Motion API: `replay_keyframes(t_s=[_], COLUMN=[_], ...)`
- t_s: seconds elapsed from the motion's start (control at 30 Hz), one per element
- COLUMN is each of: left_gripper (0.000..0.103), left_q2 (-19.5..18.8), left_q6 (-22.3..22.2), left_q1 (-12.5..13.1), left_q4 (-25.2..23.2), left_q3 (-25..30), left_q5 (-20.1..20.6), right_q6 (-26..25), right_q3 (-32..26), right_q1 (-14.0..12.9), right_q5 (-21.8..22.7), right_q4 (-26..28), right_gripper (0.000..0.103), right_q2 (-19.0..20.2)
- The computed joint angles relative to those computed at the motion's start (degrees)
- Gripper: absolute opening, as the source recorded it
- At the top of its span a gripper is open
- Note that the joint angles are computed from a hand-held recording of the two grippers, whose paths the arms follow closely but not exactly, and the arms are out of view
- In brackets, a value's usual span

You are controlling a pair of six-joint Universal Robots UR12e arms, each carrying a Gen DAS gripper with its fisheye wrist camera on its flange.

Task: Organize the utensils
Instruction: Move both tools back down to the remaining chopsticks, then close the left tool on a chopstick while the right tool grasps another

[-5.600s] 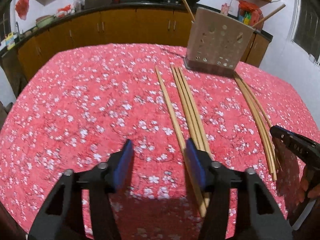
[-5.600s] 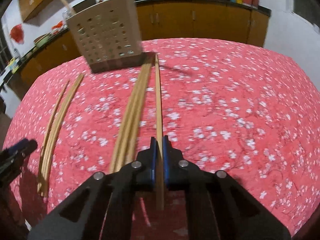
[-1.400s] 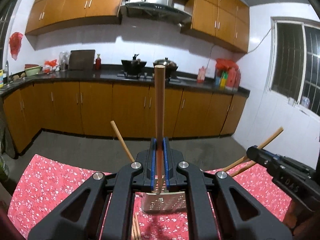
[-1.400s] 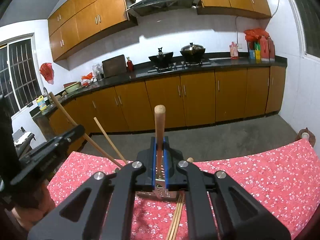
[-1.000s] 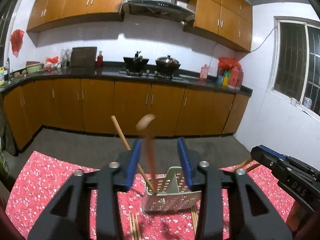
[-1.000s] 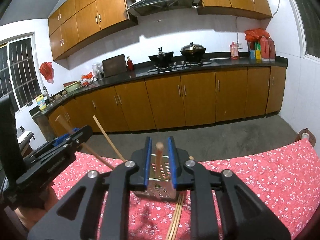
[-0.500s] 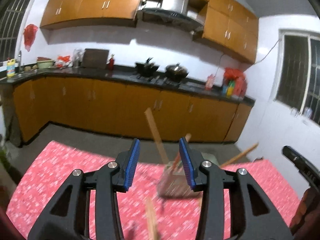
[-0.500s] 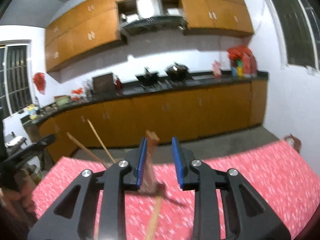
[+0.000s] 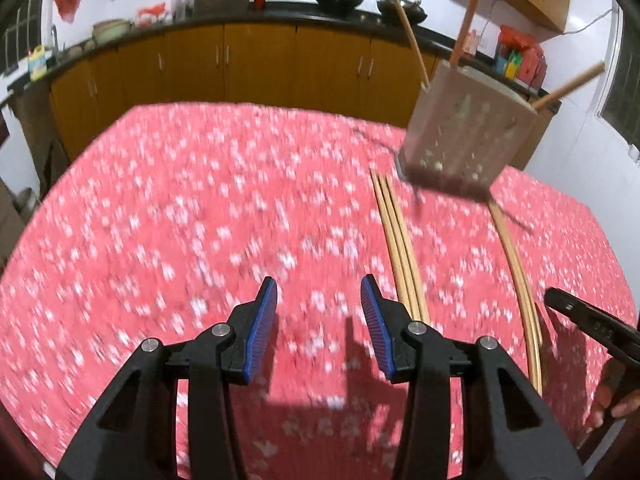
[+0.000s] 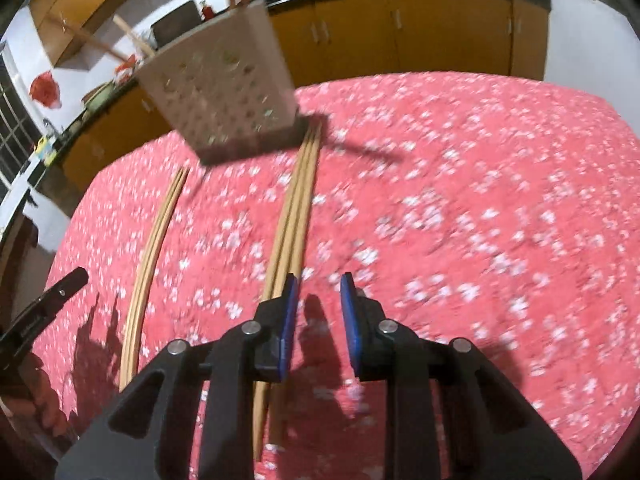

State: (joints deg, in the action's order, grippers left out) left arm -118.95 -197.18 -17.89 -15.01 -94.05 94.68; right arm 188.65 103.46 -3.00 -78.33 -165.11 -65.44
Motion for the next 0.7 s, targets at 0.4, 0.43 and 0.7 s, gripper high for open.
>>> replay_keyframes(t_s=[0.4, 0.43, 0.7], left_gripper=[0.045, 0.044, 0.031], left_q2=[-0.53, -0.66, -1.49], left_q6=[1.28, 1.47, 3.08], left_q1=[-0.14, -0.23, -0.9], left_q4=[0.71, 0.54, -1.61], left_q3=[-0.31, -0.15, 1.11], left_q5=[-6.56, -6.85, -8.14], right_q6=[-3.6, -3.68, -0.51], right_q3=[0.13, 0.21, 0.29], right_q1=[1.78, 1.76, 1.26], right_q5=[-4.3, -4.21, -8.71], right_q4=[-0.67, -0.71, -2.0], right_gripper=[0.01, 0.01, 0.008], right_q2=[0.59, 0.55, 0.81])
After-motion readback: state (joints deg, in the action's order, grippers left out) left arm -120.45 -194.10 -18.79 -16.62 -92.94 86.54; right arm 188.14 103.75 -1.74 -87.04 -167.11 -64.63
